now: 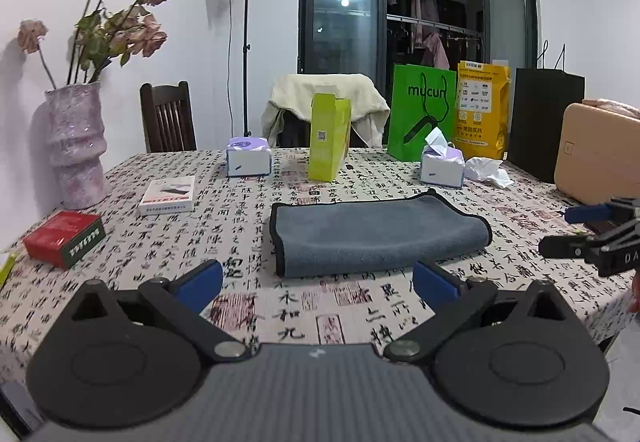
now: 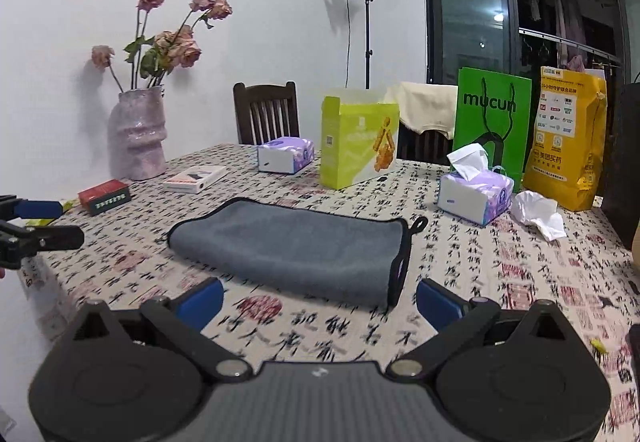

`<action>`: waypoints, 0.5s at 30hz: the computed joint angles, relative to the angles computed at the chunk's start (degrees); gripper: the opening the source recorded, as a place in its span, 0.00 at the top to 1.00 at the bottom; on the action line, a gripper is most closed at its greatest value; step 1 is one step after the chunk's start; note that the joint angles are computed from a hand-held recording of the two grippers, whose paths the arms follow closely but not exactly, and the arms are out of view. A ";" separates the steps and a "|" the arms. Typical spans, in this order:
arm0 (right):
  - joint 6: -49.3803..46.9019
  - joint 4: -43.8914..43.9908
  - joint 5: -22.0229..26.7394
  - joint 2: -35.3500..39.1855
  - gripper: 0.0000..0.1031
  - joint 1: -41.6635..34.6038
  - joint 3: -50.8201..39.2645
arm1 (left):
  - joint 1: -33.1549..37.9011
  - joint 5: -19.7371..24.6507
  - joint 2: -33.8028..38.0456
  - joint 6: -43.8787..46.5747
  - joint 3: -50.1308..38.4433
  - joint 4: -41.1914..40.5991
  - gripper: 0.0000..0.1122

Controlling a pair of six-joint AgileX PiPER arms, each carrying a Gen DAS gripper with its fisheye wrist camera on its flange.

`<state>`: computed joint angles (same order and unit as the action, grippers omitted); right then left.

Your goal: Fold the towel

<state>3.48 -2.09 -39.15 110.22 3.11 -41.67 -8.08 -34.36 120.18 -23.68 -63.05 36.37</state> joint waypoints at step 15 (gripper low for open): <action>-4.03 9.44 -14.36 -1.84 0.00 8.86 13.16 | 0.34 -13.14 -4.02 14.12 16.91 -11.99 0.08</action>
<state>-0.56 7.35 -53.51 108.38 11.97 -28.52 -7.75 -47.50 116.16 -9.55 -46.14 24.38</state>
